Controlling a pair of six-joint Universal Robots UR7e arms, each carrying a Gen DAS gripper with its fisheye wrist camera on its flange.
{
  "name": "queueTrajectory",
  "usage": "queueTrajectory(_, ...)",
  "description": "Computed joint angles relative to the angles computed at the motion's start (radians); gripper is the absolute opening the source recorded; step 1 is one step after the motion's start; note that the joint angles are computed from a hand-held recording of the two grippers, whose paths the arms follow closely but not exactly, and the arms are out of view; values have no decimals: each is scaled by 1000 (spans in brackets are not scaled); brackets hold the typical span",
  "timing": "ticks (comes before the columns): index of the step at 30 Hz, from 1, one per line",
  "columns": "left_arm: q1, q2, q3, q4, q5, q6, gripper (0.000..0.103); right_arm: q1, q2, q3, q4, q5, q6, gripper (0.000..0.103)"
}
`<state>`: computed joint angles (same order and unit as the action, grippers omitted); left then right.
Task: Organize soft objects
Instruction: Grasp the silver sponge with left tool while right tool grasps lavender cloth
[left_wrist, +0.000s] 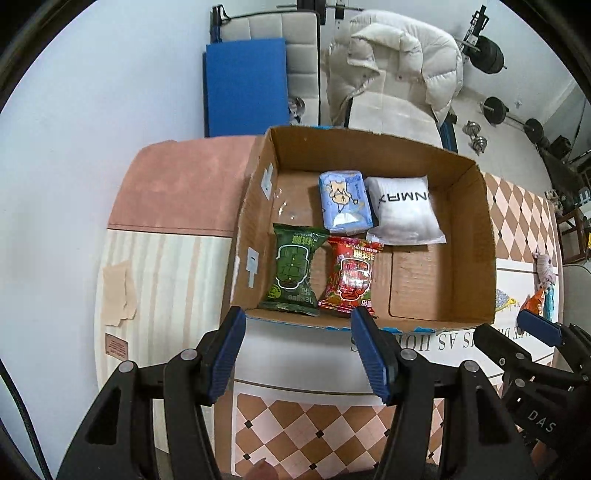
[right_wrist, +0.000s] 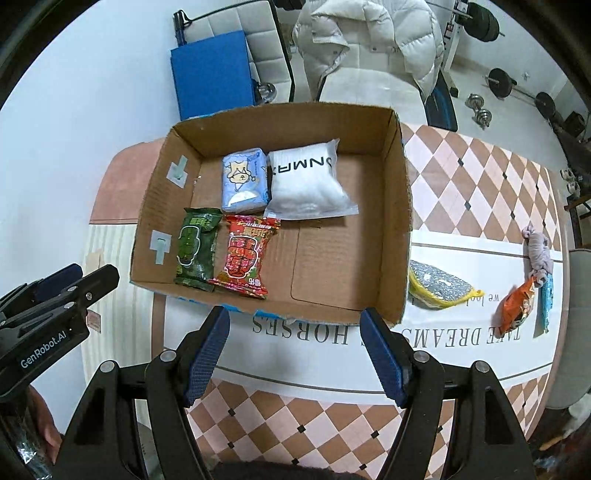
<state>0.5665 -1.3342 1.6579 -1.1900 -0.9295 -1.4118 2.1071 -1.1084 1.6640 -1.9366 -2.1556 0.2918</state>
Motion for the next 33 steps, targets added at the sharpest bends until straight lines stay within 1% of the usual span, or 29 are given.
queueTrajectory(1,-7,-2,-2,7,5,-7,64,4,-6,1,0,-2,-2,76)
queueTrajectory(2,-15,-6,-1,10,11,-15,81,8,-12,2,0,-5,-3,76)
queueTrajectory(3,-21,-8,-1,15,16,-24,91,12,-18,4,-5,-6,-7,83)
queueTrajectory(4,-27,-9,-4,26,21,-34,92,15,-23,5,-7,-6,-10,87)
queueTrajectory(5,-34,-7,-8,40,26,-46,92,20,-31,7,-16,-5,-19,96)
queueTrajectory(6,-38,-7,-9,46,28,-52,94,24,-36,10,-24,-4,-26,101)
queueTrajectory(7,-42,-8,-9,50,27,-58,96,28,-41,12,-31,-4,-32,103)
queueTrajectory(8,-44,-9,-9,51,27,-63,97,32,-45,13,-34,-8,-36,103)
queueTrajectory(12,-61,-11,-12,56,28,-98,97,43,-57,19,-45,-20,-54,103)
queueTrajectory(16,-79,-1,-25,45,25,-119,97,36,-81,24,-43,-3,-59,103)
queueTrajectory(18,-84,15,-35,16,17,-100,97,29,-98,28,-43,10,-61,103)
queueTrajectory(21,-83,65,-56,-57,4,-51,97,5,-144,45,-46,21,-58,103)
queueTrajectory(24,-74,144,-80,-169,-31,35,97,-44,-215,68,-25,12,-35,103)
queueTrajectory(26,-65,208,-103,-244,-55,100,97,-91,-272,83,0,-19,-10,103)
queueTrajectory(28,-52,284,-137,-332,-104,178,97,-145,-323,94,24,-50,10,103)
queueTrajectory(31,-18,399,-180,-480,-202,262,97,-246,-399,106,41,-96,35,103)
queueTrajectory(32,-1,434,-189,-532,-251,270,97,-285,-421,106,46,-111,43,103)
queueTrajectory(33,25,477,-204,-581,-317,263,97,-318,-438,105,46,-117,43,103)
